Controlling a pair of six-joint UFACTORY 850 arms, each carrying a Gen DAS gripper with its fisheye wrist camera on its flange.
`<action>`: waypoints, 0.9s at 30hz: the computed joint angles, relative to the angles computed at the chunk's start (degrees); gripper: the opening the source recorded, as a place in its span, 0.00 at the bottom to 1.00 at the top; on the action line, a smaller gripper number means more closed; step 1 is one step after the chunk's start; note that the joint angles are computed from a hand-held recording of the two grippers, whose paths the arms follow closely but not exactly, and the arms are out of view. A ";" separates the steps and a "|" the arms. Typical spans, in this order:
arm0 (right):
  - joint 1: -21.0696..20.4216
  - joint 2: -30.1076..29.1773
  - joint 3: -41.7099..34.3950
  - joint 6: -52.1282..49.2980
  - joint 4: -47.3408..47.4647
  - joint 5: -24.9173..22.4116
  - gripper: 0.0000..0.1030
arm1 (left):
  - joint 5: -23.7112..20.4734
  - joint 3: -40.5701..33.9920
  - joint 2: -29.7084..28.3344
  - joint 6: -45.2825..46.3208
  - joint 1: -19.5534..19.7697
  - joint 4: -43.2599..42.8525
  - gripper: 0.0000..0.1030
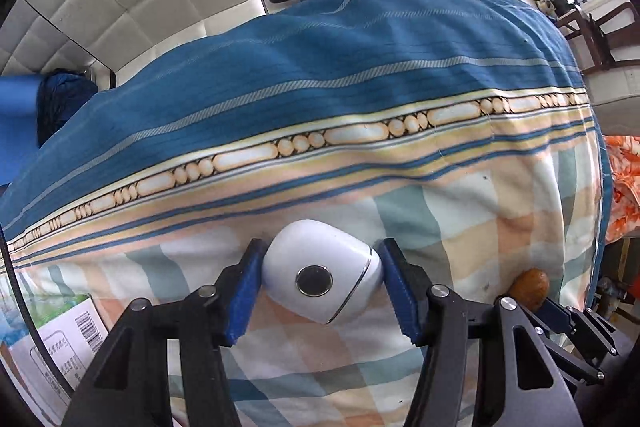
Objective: Organize rigid objects
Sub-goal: 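Lift and carry the white device and walnut over the box with both tools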
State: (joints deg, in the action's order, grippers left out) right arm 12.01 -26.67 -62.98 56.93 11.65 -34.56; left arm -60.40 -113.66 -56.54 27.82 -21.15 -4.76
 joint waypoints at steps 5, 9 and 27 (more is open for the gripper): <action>1.83 0.24 -0.92 -0.03 0.22 -0.51 0.36 | 4.09 7.78 6.23 2.67 1.46 -1.61 0.54; 3.93 0.37 -2.02 0.90 -0.12 -0.99 0.36 | 5.37 12.40 10.77 5.88 3.49 -4.72 0.54; 18.12 -3.64 -24.69 10.14 -11.19 -8.01 0.36 | -3.13 6.74 17.37 16.17 21.94 -16.75 0.54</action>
